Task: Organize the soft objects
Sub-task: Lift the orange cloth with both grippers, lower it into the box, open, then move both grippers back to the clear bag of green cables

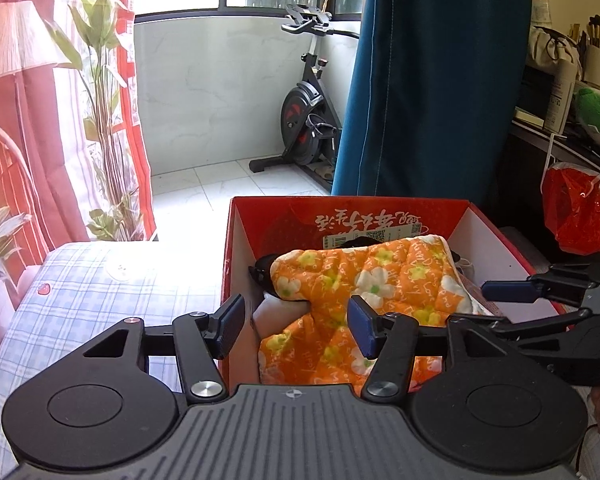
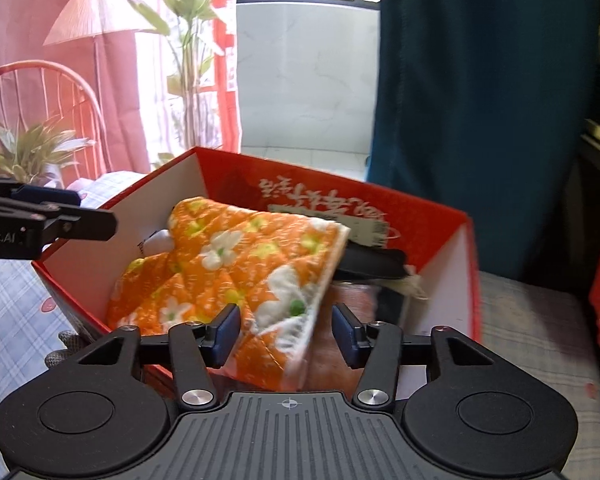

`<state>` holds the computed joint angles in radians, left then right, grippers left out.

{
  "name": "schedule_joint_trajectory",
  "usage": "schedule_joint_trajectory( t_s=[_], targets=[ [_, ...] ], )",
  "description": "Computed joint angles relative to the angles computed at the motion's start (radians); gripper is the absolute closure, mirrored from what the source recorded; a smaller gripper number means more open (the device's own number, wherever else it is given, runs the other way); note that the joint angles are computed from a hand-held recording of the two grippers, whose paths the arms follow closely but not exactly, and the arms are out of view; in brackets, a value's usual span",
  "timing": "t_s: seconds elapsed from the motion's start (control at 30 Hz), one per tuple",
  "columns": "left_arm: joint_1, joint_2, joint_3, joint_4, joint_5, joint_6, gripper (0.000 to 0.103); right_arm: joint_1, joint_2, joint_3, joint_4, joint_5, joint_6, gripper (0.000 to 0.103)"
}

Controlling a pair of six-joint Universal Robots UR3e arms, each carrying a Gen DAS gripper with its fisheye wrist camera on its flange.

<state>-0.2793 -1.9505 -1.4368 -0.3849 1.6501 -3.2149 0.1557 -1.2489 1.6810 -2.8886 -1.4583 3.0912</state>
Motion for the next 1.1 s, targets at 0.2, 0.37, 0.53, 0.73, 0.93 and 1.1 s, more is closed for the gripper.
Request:
schedule_joint_trajectory(
  t_s=[0.2, 0.37, 0.53, 0.73, 0.93, 1.1],
  targets=[
    [-0.022, 0.074, -0.1, 0.033, 0.011, -0.01, 0.043, -0.021, -0.117, 0.154, -0.075, 0.008, 0.006, 0.055],
    [-0.045, 0.154, -0.224, 0.077, 0.021, -0.023, 0.043, -0.022, -0.214, 0.307, -0.19, 0.018, 0.028, 0.055],
    [-0.084, 0.232, -0.376, 0.152, 0.056, -0.021, 0.042, -0.024, -0.312, 0.478, -0.293, 0.04, 0.06, 0.055],
    [-0.096, 0.294, -0.539, 0.204, 0.05, -0.074, 0.041, 0.01, -0.351, 0.634, -0.44, 0.014, 0.137, 0.055],
    [-0.102, 0.321, -0.657, 0.281, 0.036, -0.104, 0.041, 0.067, -0.335, 0.733, -0.548, -0.018, 0.158, 0.055],
    [-0.116, 0.301, -0.698, 0.318, 0.034, -0.134, 0.041, 0.094, -0.311, 0.793, -0.596, -0.028, 0.179, 0.055]
  ],
)
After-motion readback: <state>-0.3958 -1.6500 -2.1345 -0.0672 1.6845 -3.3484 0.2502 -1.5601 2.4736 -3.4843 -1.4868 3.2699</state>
